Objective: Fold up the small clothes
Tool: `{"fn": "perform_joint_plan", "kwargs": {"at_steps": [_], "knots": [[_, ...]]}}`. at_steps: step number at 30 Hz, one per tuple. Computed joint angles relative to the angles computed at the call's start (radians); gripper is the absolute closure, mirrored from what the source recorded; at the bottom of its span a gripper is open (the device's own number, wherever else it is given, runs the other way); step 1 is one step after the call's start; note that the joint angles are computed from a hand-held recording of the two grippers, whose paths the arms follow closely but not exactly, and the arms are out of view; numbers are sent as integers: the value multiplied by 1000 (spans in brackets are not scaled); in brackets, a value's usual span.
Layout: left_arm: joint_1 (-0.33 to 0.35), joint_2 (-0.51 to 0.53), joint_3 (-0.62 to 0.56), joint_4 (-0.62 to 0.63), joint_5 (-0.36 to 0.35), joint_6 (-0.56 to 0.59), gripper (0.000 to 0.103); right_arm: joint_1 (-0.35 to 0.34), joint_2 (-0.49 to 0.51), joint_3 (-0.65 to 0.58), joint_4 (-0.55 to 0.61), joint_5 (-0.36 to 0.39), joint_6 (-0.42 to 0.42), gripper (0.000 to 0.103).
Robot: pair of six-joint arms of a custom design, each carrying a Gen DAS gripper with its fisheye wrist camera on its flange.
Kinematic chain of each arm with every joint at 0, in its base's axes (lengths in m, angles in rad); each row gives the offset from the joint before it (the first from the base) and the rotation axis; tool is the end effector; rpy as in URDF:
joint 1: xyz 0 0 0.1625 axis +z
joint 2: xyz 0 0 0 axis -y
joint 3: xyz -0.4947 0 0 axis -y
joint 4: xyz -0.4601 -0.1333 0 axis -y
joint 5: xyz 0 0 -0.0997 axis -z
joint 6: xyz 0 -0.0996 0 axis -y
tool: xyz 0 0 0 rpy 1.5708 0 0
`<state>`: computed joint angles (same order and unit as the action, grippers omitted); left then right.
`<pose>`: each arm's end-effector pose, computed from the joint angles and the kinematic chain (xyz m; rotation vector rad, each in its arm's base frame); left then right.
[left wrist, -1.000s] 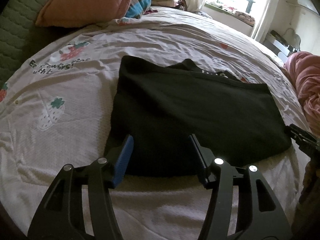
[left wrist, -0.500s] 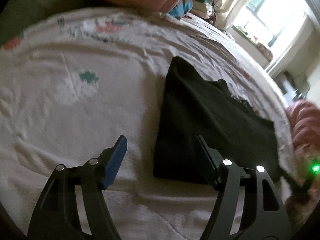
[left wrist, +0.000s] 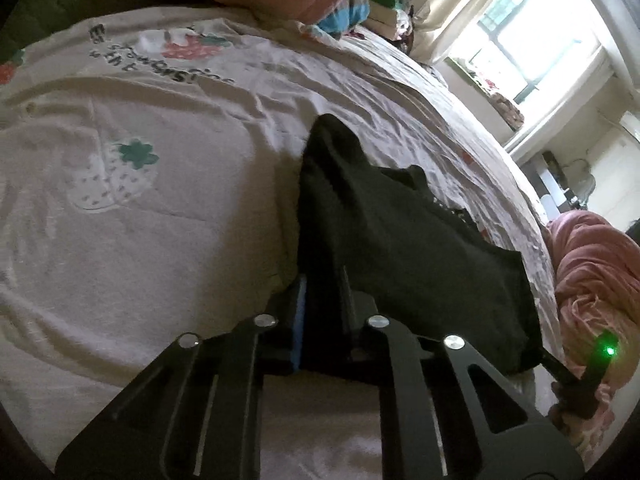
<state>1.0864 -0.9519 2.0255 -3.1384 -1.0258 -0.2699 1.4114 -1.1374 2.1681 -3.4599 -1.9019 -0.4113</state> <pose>-0.1319 -0.6477 0.1333 0.0989 2.6790 -0.9021 0.0075 -0.5895 0.2307 0.1209 -2.4343 0.9529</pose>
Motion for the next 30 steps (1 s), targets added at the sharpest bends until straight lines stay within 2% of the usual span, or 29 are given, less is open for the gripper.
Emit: {"fn": "perform_joint_plan", "kwargs": {"at_steps": [2,7,10,13,15,16,18,24,30], "knots": [[3,-3,9,14,22,-12,99,0,4,0,4,-20,-7,93],[22,6,14,39,19,-26,97,6,28,-11,9,-93,-3,88],[12,1,18,43,50,-23,86,21,41,-14,-24,-150,-24,75],[-16,-11,36,20,104,1,82,40,53,1,-114,-175,-81,71],[-41,-14,44,2,153,27,81,52,58,11,-161,-167,-124,65],[-54,-13,48,-8,176,40,75,58,58,15,-176,-156,-142,60],[-80,-7,47,-20,204,69,64,73,64,19,-195,-136,-173,57],[-121,37,13,12,199,125,52,109,93,-1,-158,-109,-194,51],[-128,89,-24,47,188,143,48,133,124,-19,-140,-104,-172,43]]}}
